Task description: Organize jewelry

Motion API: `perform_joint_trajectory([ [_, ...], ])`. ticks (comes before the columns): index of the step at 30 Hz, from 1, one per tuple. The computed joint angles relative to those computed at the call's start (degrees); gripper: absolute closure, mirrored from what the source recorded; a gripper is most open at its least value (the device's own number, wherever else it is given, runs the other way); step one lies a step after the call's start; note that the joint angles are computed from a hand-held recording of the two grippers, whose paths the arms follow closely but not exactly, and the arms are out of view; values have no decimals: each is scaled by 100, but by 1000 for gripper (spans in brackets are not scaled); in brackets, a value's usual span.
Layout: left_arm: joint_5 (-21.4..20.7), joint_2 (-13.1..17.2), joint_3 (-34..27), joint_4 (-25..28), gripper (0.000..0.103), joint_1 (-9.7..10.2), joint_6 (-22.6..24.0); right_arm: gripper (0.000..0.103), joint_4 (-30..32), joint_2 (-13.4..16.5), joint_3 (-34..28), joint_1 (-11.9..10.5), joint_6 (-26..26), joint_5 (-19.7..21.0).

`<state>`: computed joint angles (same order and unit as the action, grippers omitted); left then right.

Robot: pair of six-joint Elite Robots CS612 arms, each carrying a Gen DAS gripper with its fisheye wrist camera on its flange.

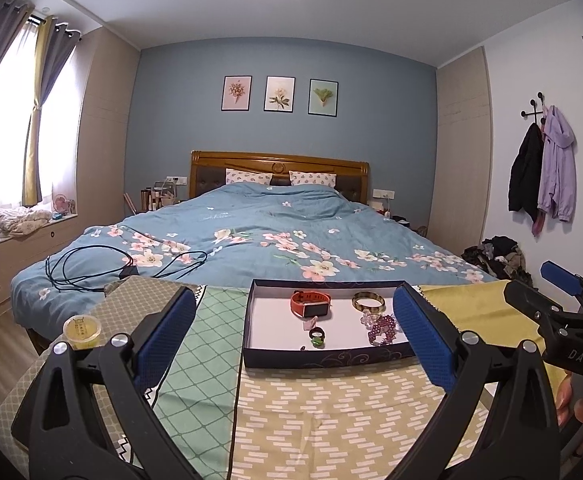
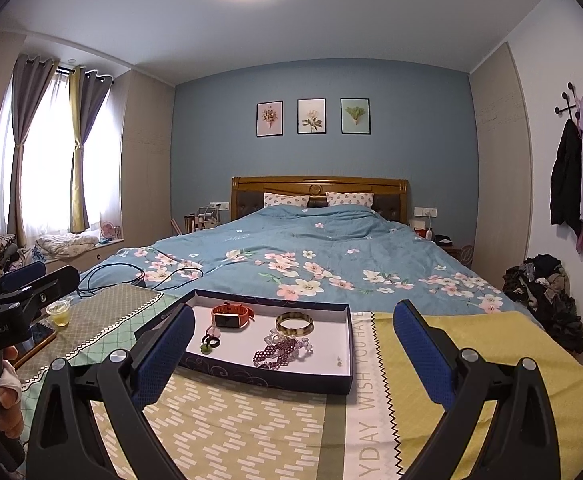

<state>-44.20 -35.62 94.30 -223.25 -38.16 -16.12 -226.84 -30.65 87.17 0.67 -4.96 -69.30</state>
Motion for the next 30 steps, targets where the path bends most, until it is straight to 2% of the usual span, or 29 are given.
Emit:
perform_joint_trajectory([
  [30,71,27,-39,34,6,-18,-31,7,-133,-8,38,2,54,-70],
])
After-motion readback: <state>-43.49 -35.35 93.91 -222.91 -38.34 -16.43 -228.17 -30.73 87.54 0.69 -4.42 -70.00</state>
